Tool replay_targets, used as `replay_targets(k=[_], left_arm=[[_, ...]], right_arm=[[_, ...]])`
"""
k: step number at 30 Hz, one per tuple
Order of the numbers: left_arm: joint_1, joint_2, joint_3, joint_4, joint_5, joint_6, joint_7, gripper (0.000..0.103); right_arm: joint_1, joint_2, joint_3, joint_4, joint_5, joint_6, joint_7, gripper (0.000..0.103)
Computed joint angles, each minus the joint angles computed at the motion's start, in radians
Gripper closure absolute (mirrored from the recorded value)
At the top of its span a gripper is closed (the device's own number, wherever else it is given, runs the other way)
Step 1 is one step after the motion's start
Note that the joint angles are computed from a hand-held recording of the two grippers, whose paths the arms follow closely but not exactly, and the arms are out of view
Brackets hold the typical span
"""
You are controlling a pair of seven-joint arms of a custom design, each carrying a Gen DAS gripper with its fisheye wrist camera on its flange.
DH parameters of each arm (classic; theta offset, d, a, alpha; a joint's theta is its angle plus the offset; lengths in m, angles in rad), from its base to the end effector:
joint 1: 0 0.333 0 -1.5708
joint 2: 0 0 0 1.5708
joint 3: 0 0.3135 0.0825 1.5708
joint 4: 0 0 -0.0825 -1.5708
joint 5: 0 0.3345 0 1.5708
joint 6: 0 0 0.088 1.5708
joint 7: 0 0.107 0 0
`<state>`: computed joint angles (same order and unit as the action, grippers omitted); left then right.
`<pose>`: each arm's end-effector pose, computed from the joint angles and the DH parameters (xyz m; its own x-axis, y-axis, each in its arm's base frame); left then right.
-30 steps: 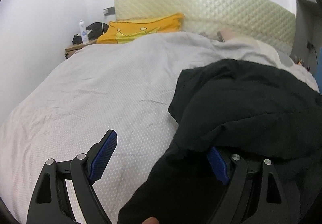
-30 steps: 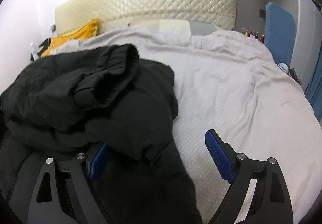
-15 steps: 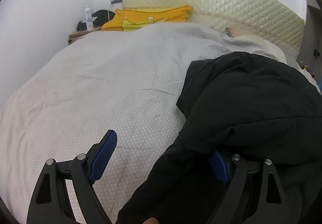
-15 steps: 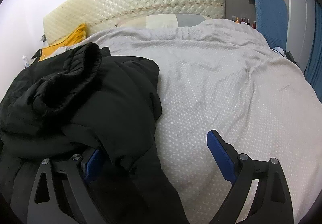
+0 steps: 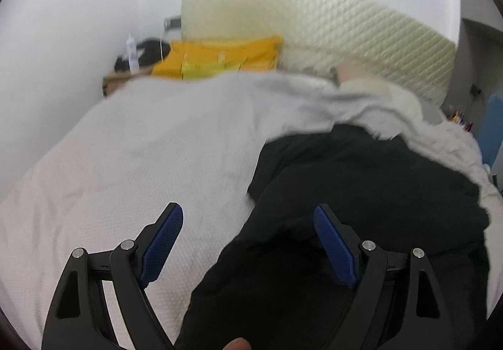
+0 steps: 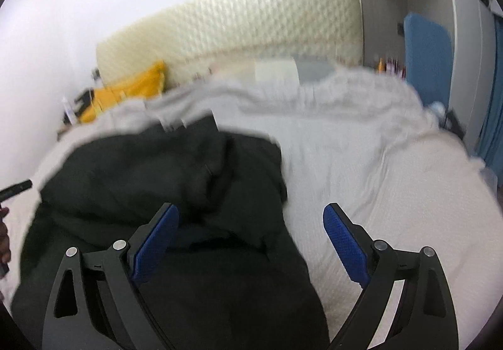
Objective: Fold large clothes
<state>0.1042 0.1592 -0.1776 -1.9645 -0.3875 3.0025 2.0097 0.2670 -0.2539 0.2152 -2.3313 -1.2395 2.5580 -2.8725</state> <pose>0.5952 -0.0098 0.5195 -0.1458 -0.9891 0.0182 -0.6212 0.0772 -0.7798 0.3962 0.2296 0.5007 -0.3224 -0.9346 -0.1504 -0.4718 0.2964 -0.8304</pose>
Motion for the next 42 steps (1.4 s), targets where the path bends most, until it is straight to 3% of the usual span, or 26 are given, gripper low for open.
replay_targets(k=[1,4,9,19,24,28,34,42], left_arm=[[0.02,-0.039,-0.027,-0.008,-0.053,-0.008,0.045,0.017],[0.009,-0.143,-0.021,-0.009,-0.178,-0.065,0.137,0.017],[-0.057,-0.32,0.054,-0.019,-0.285,-0.147,0.217,0.017],[-0.176,-0.633,0.21,-0.088,-0.246,-0.301,0.184,0.017],[-0.218,-0.76,0.264,-0.184,-0.175,-0.34,0.166,0.017],[-0.247,-0.842,0.308,-0.299,-0.133,-0.393,0.17,0.017],[-0.268,-0.903,0.346,-0.487,-0.12,-0.349,0.212,0.017],[-0.273,-0.825,0.372,-0.605,-0.121,-0.303,0.259,0.017]], right_arm=[[0.009,-0.03,0.009,0.012,0.014,-0.022,-0.017,0.011],[0.022,-0.087,0.039,0.065,0.066,-0.079,-0.091,0.011],[0.023,-0.146,0.117,0.18,0.112,-0.177,-0.185,0.01],[0.048,-0.172,0.291,0.356,0.167,-0.369,-0.269,0.009],[0.077,-0.183,0.332,0.352,0.188,-0.392,-0.25,0.009],[0.102,-0.194,0.35,0.297,0.209,-0.385,-0.199,0.009],[0.144,-0.197,0.339,0.171,0.242,-0.382,-0.131,0.009],[0.189,-0.214,0.287,0.003,0.309,-0.333,-0.085,0.009]])
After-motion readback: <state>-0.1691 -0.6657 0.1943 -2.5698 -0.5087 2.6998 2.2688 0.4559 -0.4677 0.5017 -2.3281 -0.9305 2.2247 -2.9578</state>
